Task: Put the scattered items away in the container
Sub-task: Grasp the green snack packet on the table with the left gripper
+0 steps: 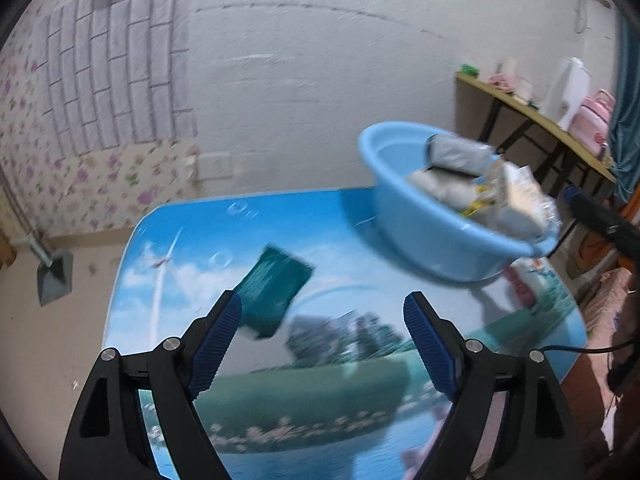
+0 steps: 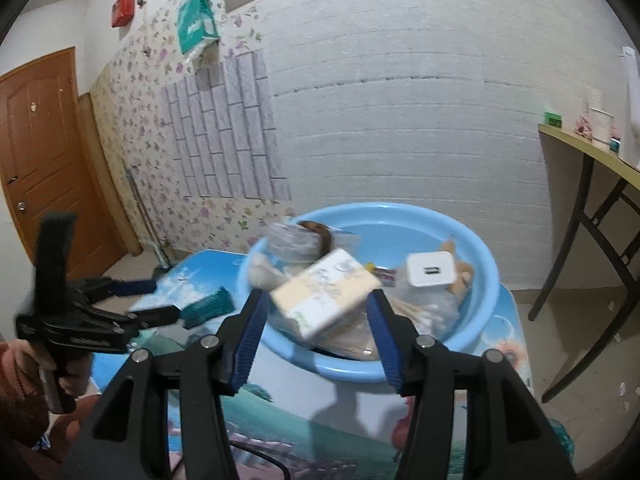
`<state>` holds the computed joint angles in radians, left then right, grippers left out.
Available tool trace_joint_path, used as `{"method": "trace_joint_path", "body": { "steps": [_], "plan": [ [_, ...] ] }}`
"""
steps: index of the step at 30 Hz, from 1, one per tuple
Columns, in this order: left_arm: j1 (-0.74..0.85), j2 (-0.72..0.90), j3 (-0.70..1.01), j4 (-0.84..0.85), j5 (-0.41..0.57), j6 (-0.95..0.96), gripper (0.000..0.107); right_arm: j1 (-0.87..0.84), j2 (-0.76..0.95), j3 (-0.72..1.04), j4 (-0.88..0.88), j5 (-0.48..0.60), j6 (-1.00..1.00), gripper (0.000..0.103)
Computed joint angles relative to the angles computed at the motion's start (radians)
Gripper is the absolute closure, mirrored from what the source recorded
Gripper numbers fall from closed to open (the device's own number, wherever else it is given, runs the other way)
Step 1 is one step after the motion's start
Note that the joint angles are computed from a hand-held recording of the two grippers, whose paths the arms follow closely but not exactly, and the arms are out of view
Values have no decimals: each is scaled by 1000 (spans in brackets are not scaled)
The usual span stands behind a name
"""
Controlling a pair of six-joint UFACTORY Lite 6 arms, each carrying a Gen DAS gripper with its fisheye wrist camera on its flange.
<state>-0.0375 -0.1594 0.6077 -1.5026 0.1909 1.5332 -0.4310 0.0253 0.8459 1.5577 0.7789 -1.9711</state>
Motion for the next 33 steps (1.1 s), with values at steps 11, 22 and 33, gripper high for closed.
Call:
{"method": "trace_joint_path", "body": {
  "steps": [11, 22, 33],
  "plan": [
    [78, 322, 187, -146, -2, 256, 24, 63, -45, -34, -17, -52, 25, 52],
    [72, 528, 367, 102, -2, 74, 24, 91, -7, 0, -23, -119, 49, 52],
    [94, 452, 276, -177, 32, 382, 63, 91, 41, 33, -46, -124, 76, 52]
  ]
}}
